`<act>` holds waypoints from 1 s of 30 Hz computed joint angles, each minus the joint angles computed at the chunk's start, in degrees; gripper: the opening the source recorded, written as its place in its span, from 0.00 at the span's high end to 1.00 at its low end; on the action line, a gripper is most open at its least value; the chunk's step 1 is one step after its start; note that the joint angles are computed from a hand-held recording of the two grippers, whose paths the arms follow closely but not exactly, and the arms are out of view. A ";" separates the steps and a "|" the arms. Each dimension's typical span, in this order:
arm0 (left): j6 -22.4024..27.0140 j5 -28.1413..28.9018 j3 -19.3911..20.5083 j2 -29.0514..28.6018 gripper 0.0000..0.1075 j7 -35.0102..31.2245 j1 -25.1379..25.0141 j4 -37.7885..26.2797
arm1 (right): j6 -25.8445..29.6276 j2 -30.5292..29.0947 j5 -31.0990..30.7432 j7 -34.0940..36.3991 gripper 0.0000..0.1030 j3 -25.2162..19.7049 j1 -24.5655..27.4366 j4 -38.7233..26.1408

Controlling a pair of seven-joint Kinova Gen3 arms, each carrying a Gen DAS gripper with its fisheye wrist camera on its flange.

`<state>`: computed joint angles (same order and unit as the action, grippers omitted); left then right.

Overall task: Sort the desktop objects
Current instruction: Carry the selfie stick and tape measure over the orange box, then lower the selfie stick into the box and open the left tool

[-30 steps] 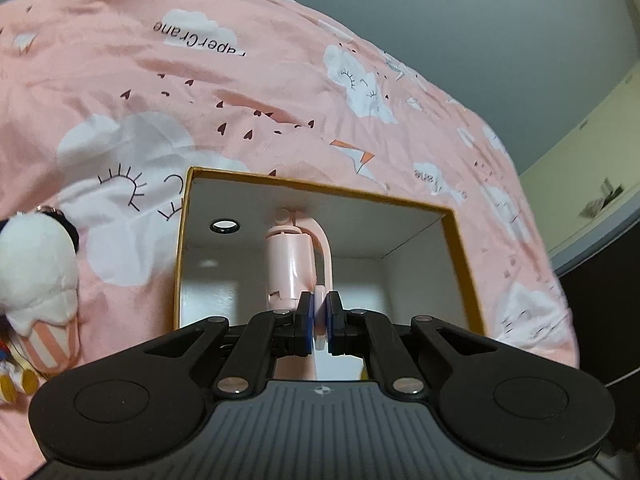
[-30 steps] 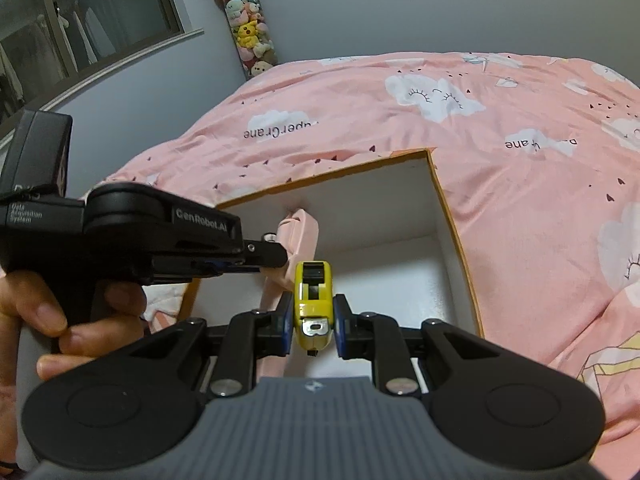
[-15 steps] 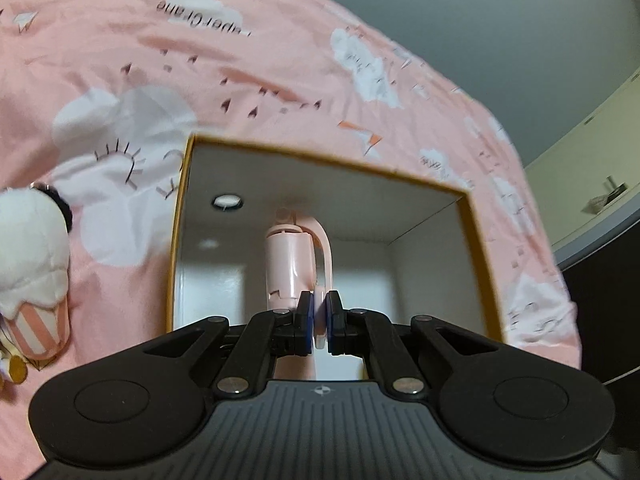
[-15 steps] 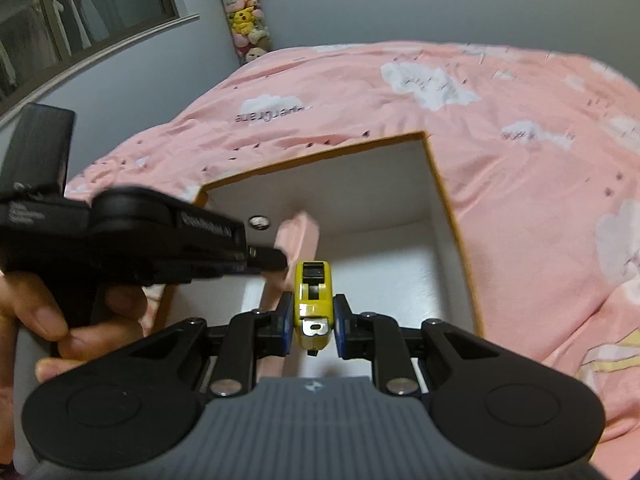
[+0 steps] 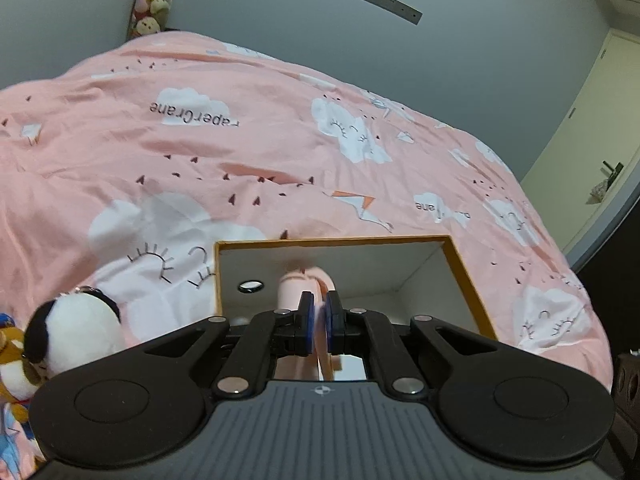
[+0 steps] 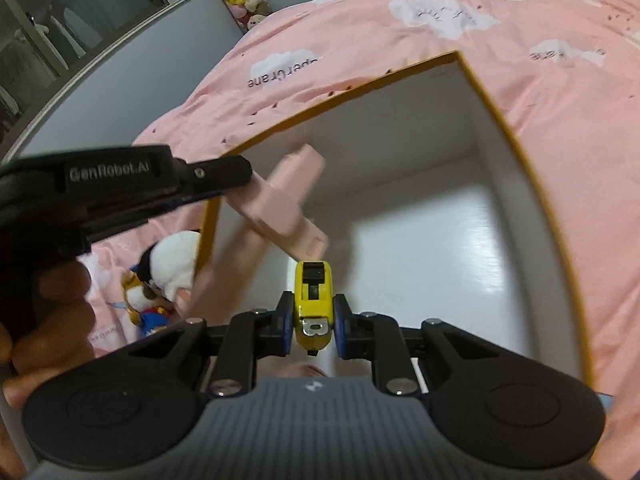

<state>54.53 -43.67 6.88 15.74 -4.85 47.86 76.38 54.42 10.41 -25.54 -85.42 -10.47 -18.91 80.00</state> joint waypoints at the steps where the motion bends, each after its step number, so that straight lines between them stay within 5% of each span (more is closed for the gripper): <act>1: -0.51 -1.63 -0.38 -0.34 1.00 0.86 0.58 0.84 | 0.10 0.74 -0.66 -0.19 0.80 -0.53 0.27 -0.47; 5: -0.49 -3.19 0.11 -0.83 1.00 0.34 0.30 0.70 | 1.88 3.56 0.73 -2.86 0.80 -0.31 -1.36 -3.04; 14: 2.19 3.76 1.14 -1.18 1.00 -4.07 -2.50 0.32 | 7.86 6.40 1.43 -3.39 0.80 -0.74 -1.33 -5.52; 23: 4.63 4.47 1.42 -2.05 1.00 -3.44 -2.57 1.19 | 7.83 5.73 3.51 -1.84 0.80 -0.36 -2.41 -6.02; 30: 5.40 4.99 2.07 -3.95 0.99 0.85 -3.52 4.16 | 4.76 6.74 15.12 -8.79 0.80 1.56 -7.65 -10.21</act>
<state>59.92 -38.68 8.95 11.79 -4.00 44.34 80.53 59.18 17.15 -10.42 -94.21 -8.91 -26.56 69.79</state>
